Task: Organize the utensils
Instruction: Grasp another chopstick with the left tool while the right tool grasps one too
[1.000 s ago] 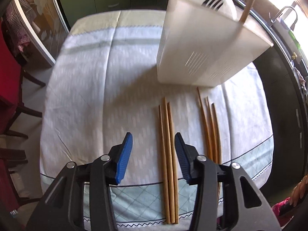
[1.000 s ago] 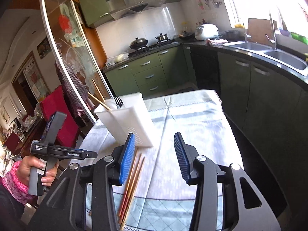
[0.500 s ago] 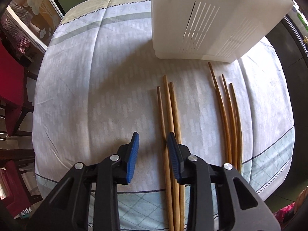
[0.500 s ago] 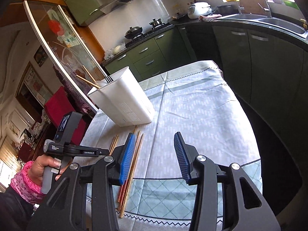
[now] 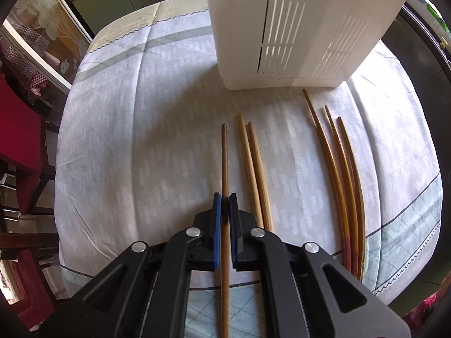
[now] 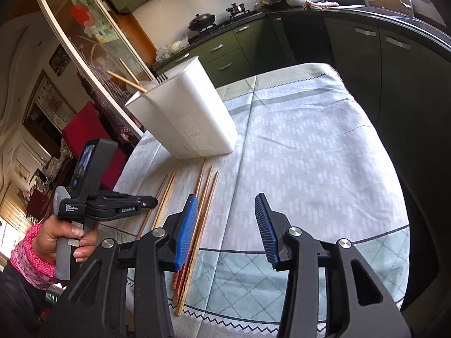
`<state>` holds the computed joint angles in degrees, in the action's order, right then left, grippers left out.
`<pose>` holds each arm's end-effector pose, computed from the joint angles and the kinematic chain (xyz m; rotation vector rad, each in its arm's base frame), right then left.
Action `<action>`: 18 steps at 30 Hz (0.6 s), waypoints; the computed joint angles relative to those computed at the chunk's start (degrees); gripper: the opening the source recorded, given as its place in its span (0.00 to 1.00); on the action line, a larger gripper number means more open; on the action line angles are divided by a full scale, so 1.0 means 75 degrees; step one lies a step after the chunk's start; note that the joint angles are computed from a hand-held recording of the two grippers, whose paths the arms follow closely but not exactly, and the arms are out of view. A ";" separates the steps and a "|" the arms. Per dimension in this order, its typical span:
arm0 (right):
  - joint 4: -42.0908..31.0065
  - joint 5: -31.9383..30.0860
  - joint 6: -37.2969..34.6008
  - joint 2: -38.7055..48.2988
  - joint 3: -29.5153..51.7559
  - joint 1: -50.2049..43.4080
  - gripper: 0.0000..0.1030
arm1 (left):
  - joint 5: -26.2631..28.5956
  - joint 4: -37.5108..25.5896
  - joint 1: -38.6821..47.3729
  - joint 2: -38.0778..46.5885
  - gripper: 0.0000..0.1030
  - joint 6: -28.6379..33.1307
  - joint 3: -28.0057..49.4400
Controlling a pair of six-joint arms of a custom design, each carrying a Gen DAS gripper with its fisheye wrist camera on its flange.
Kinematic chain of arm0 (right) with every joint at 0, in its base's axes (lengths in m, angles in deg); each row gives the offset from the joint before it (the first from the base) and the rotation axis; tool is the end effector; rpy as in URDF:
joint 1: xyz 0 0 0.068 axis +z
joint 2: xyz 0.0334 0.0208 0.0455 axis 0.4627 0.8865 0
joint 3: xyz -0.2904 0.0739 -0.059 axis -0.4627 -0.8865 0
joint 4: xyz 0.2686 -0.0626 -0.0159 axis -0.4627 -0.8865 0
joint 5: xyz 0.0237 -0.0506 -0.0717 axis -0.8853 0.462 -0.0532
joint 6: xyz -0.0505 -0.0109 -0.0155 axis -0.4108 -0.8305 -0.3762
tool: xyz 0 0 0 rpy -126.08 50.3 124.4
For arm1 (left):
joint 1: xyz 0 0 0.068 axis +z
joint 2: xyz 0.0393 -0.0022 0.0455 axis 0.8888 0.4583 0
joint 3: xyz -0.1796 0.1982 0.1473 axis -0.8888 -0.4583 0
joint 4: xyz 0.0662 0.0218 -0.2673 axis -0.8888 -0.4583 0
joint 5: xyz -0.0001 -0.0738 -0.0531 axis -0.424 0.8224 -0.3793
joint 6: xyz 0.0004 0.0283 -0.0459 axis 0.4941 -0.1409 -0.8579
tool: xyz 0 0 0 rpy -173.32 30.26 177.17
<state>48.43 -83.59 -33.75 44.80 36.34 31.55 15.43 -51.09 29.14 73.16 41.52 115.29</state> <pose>0.1063 0.0170 0.1430 0.1868 2.4064 0.5160 0.2511 -0.1618 0.1063 0.5164 2.8364 0.0214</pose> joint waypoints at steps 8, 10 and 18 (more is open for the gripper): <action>0.3358 0.2141 0.1120 0.4705 0.0406 0.2762 0.33 | -0.0060 0.0071 0.0217 -0.1157 0.05 0.0176 -0.0439; 0.3755 0.2460 0.1294 0.5402 0.0512 0.3145 0.28 | 0.0037 0.0080 0.0337 -0.1375 0.05 0.0269 -0.0567; 0.3966 0.3241 0.1677 0.6770 0.1078 0.3966 0.18 | 0.0545 0.0251 0.0822 -0.1526 0.05 0.0760 -0.0801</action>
<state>78.17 -59.28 -21.18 95.58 44.43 61.30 19.51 -49.21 35.31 61.72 47.22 109.28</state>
